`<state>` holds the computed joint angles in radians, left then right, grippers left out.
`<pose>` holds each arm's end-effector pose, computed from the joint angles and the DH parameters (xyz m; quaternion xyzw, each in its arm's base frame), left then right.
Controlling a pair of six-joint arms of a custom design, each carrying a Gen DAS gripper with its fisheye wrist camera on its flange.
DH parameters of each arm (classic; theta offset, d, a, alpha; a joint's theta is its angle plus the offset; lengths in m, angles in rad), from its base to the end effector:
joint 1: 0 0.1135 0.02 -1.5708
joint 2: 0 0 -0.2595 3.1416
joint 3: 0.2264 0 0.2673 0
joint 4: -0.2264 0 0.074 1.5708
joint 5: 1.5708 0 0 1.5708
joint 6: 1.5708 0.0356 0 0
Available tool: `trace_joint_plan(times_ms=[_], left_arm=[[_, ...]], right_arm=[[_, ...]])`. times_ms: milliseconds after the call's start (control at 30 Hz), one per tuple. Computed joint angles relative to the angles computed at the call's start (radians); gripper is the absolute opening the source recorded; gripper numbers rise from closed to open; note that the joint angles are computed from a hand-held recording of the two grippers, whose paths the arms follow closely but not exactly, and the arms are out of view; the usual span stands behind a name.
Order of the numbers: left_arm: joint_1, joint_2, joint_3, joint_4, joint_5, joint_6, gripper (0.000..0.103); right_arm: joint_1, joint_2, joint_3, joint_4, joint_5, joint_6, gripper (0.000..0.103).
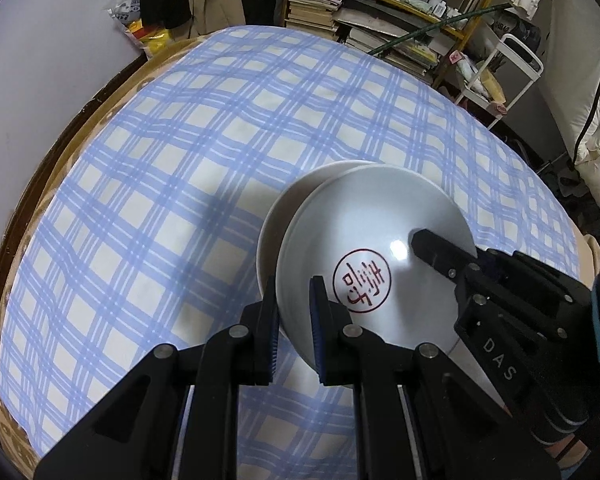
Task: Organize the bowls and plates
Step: 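Lower the red-print bowl into the nested bowls and open both grippers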
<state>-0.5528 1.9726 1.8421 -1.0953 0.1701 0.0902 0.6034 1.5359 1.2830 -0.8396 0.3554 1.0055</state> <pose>0.3581 -0.2280 0.2753 0.3240 0.9267 -0.1207 0.1473 0.2768 0.1757 0.2704 0.2320 0.9286 0.0489 0.2854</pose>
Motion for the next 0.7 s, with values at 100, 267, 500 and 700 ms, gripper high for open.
trace_joint_plan(times_ms=[100, 267, 500, 700], left_arm=[[-0.003, 0.002, -0.002, 0.003, -0.011, 0.000, 0.013], [-0.005, -0.003, -0.014, 0.018, -0.024, 0.002, 0.013], [0.003, -0.019, -0.038, 0.042, -0.021, -0.010, 0.013], [0.010, -0.036, -0.046, 0.052, -0.006, -0.010, 0.014]], right_arm=[[0.007, 0.015, 0.019, -0.022, 0.024, -0.009, 0.009], [0.009, 0.017, 0.018, -0.013, 0.031, -0.021, 0.010], [0.019, 0.017, 0.019, -0.006, 0.046, -0.041, 0.013], [0.047, 0.025, 0.051, -0.049, 0.123, -0.058, 0.019]])
